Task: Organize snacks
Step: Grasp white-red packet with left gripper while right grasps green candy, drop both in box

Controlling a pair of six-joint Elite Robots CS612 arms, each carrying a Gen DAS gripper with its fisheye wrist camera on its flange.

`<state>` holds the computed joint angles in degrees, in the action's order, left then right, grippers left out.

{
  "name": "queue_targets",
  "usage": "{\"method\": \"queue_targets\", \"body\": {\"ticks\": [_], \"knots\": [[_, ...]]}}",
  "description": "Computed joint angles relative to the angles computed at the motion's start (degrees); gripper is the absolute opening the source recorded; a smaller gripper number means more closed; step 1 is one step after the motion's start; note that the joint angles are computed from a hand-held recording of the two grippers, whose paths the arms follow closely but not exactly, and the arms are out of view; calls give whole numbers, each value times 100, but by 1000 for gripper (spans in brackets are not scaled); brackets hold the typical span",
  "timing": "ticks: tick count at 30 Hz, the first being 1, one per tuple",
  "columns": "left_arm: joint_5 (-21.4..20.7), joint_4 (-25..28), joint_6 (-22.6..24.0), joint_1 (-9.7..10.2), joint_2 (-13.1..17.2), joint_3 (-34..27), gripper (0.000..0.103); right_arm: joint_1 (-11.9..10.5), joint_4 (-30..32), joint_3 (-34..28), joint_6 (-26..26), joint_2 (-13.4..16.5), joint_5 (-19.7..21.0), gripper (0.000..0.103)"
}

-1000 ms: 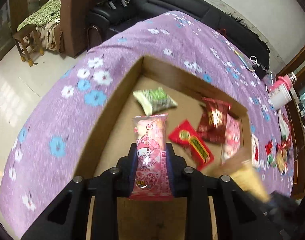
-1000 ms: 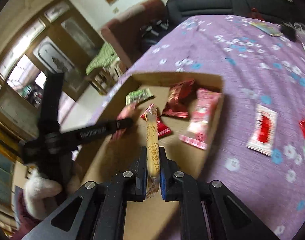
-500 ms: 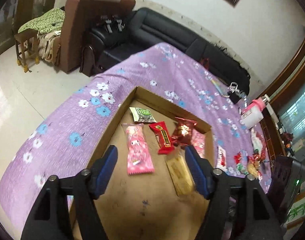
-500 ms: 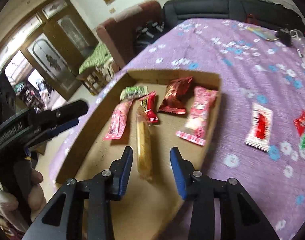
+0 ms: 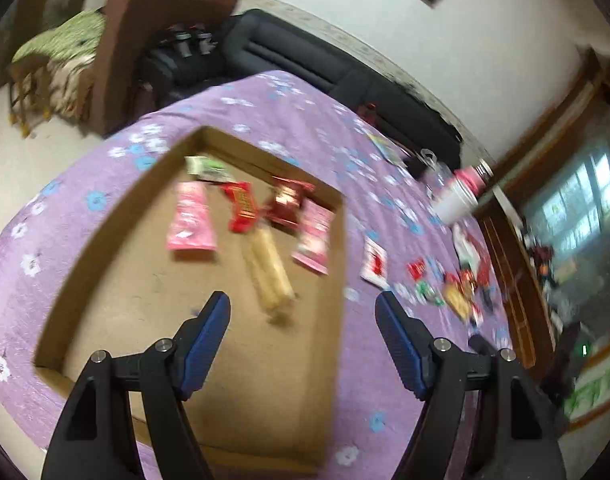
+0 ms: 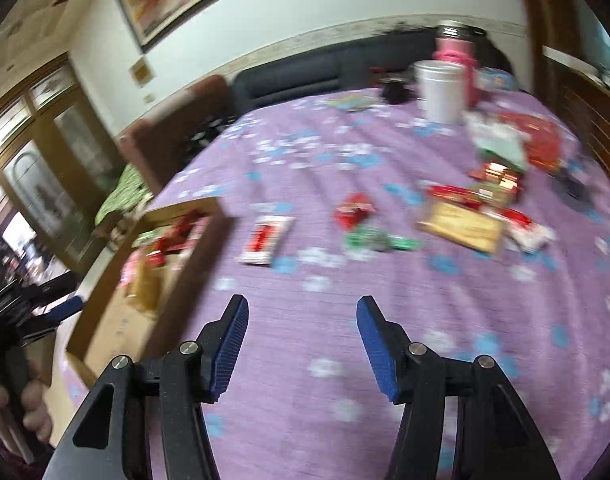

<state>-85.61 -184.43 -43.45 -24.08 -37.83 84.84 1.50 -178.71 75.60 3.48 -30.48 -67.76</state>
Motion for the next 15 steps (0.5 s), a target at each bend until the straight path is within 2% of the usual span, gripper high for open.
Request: {"method": "queue_targets", "body": {"ticks": [5, 10, 13, 15], "knots": [[-88, 230, 429, -181, 44, -181, 74, -161, 49, -62, 212, 73, -117, 60], [-196, 599, 794, -280, 128, -389, 74, -165, 442, -518, 205, 288, -119, 60], [-231, 804, 934, -319, 179, -498, 74, -116, 755, -952, 58, 495, -30, 60], [-275, 932, 978, -327, 209, -570, 74, -35, 992, -1380, -315, 695, -116, 60]]}}
